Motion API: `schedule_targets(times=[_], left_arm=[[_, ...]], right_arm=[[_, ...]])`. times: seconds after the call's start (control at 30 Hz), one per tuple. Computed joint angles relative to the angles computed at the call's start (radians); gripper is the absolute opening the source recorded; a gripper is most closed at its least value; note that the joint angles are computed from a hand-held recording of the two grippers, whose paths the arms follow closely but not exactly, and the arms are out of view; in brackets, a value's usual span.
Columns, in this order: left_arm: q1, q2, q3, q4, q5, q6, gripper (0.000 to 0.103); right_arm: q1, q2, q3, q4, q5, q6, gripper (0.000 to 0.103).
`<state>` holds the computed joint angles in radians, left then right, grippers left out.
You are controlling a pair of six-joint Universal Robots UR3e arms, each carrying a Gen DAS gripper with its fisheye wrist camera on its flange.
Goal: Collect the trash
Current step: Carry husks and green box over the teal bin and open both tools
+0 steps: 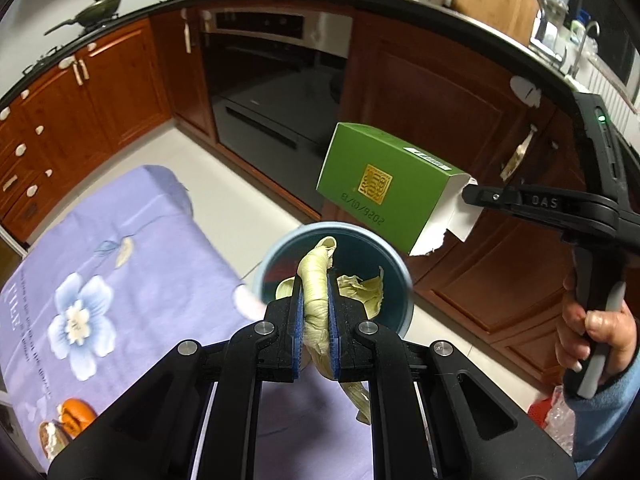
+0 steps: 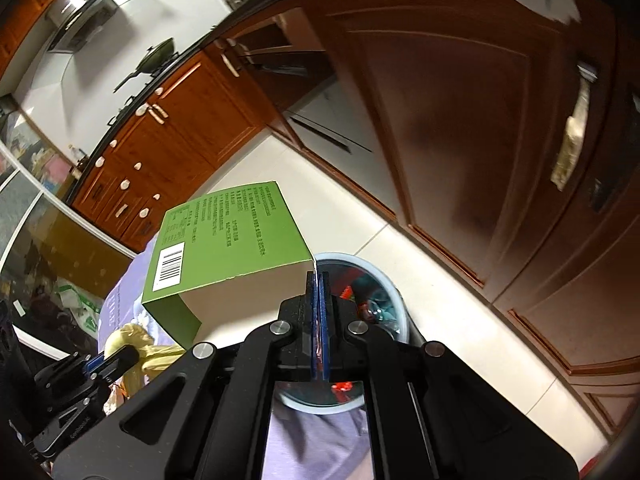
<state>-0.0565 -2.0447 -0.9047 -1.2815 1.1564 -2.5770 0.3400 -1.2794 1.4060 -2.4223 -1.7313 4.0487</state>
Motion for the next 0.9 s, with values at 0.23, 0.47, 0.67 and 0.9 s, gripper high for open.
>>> schedule_targets(times=[0.23, 0.47, 0.67, 0.9], left_arm=[[-0.080, -0.183, 0.200, -0.088, 0.047, -0.062, 0.014], [-0.100, -0.201, 0.175, -0.030, 0.083, -0.078, 0.057], [-0.066, -0.186, 0.135, -0.005, 0.086, -0.088, 0.075], [-0.011, -0.135, 0.047, 0.033, 0.062, -0.088, 0.091]], right_arm=[[-0.051, -0.031, 0.072, -0.004, 0.047, -0.024, 0.002], [-0.076, 0.004, 0.072, -0.004, 0.091, -0.047, 0.002], [-0.071, 0.081, 0.015, 0.007, 0.133, -0.052, 0.002], [-0.066, 0.169, -0.071, 0.033, 0.200, -0.073, 0.016]])
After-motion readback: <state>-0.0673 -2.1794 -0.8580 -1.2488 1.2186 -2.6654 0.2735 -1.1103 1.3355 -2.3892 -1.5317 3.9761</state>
